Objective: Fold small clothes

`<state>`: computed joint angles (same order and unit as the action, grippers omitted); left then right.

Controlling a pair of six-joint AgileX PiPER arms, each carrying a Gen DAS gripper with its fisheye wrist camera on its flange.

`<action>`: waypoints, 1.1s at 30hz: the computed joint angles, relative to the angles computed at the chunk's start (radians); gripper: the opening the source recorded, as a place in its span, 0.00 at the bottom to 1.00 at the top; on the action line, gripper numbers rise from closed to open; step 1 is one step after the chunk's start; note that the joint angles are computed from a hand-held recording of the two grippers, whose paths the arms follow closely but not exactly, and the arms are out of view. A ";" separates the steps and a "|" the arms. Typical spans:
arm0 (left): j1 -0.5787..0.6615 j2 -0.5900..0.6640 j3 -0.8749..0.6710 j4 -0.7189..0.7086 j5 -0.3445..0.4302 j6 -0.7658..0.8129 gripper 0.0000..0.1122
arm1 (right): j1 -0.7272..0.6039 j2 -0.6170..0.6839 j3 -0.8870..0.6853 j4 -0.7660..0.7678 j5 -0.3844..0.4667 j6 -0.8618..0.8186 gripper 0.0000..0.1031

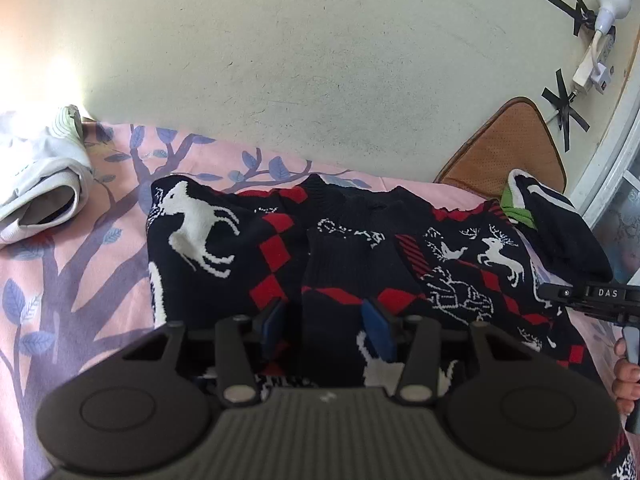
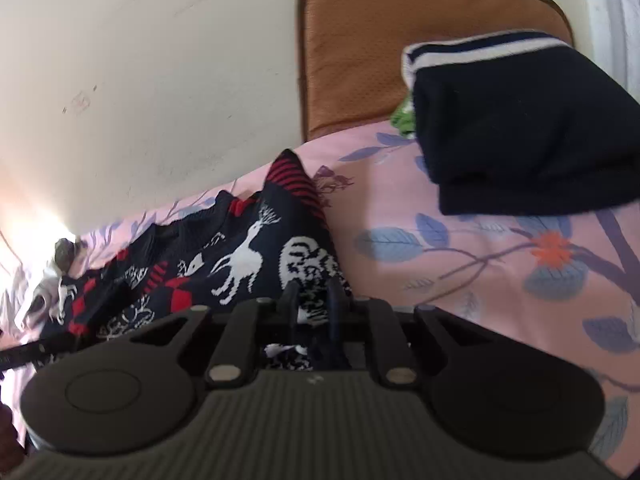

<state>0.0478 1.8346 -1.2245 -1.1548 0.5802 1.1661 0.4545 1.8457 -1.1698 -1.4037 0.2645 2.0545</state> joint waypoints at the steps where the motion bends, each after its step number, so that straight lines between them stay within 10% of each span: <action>1: 0.001 0.000 0.000 0.000 0.002 0.000 0.39 | 0.020 0.006 -0.009 0.064 0.059 -0.078 0.42; 2: 0.003 -0.001 0.000 -0.002 0.006 0.000 0.39 | 0.050 0.014 -0.026 0.099 0.141 -0.147 0.57; 9: -0.001 0.003 -0.005 -0.001 0.004 -0.009 0.40 | 0.068 -0.007 -0.065 0.014 0.184 -0.214 0.55; 16: 0.002 0.002 -0.003 -0.013 0.009 -0.002 0.40 | -0.039 0.170 -0.354 0.513 0.114 -0.789 0.56; 18: -0.001 0.004 -0.002 -0.015 0.001 0.003 0.39 | -0.056 0.196 -0.362 0.560 0.062 -0.836 0.12; 25: -0.039 -0.018 0.023 0.023 -0.068 0.025 0.40 | 0.000 0.222 -0.372 0.321 0.228 -0.569 0.19; 33: 0.018 -0.070 0.078 -0.201 -0.035 0.252 0.42 | 0.048 -0.161 0.132 -0.098 0.091 -0.053 0.33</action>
